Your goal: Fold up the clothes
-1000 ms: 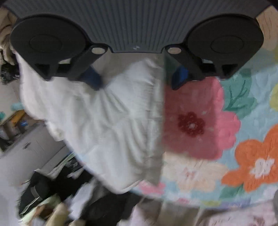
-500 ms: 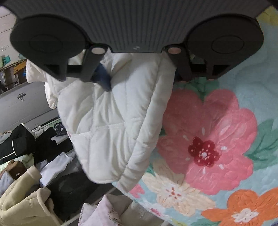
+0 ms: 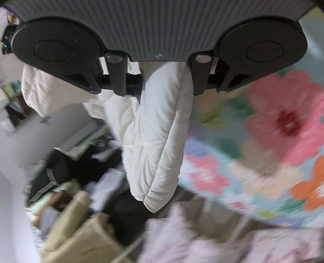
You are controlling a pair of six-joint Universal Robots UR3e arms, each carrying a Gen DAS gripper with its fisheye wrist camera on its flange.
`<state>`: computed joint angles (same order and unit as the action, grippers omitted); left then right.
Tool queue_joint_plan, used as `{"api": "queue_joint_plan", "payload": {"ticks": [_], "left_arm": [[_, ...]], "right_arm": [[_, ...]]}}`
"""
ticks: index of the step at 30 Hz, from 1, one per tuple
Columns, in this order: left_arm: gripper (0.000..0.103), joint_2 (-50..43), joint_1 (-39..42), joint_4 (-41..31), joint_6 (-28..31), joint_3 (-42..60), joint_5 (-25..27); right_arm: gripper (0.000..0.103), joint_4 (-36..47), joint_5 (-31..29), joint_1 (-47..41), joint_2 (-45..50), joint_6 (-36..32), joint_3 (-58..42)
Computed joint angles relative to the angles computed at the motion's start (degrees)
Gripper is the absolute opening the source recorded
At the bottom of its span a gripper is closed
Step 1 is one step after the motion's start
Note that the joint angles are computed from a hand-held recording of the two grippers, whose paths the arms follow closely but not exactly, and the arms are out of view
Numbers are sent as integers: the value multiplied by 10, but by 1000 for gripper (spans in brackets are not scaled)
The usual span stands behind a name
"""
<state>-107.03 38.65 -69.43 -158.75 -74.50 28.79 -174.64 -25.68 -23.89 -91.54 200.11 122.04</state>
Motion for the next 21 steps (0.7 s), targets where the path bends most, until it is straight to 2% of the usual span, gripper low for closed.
{"api": "queue_joint_plan", "payload": {"ticks": [2, 5, 8, 10, 12, 16, 18, 19, 21], "left_arm": [[14, -24, -17, -18, 12, 60, -20], [14, -89, -50, -49, -7, 170, -45], [14, -177, -93, -53, -39, 309, -18], [14, -230, -113, -88, -42, 405, 0], [15, -249, -130, -109, -21, 449, 54], [18, -241, -143, -115, 5, 411, 124], [24, -230, -144, -67, -5, 348, 139], [26, -227, -144, -40, -10, 325, 145], [39, -231, -145, 6, -15, 297, 149]], "right_arm": [[57, 4, 10, -16, -21, 14, -11], [57, 12, 33, -49, -38, 20, -17], [57, -9, 9, -40, -13, 54, -51], [57, -25, -12, -32, -7, 78, -61], [57, 21, -50, -28, -45, 69, -38], [57, 161, -118, -51, -150, 52, 70], [57, 210, -169, -58, -187, 35, 116], [57, 214, -172, -70, -200, 34, 146], [58, 196, -137, -109, -221, 43, 207]]}}
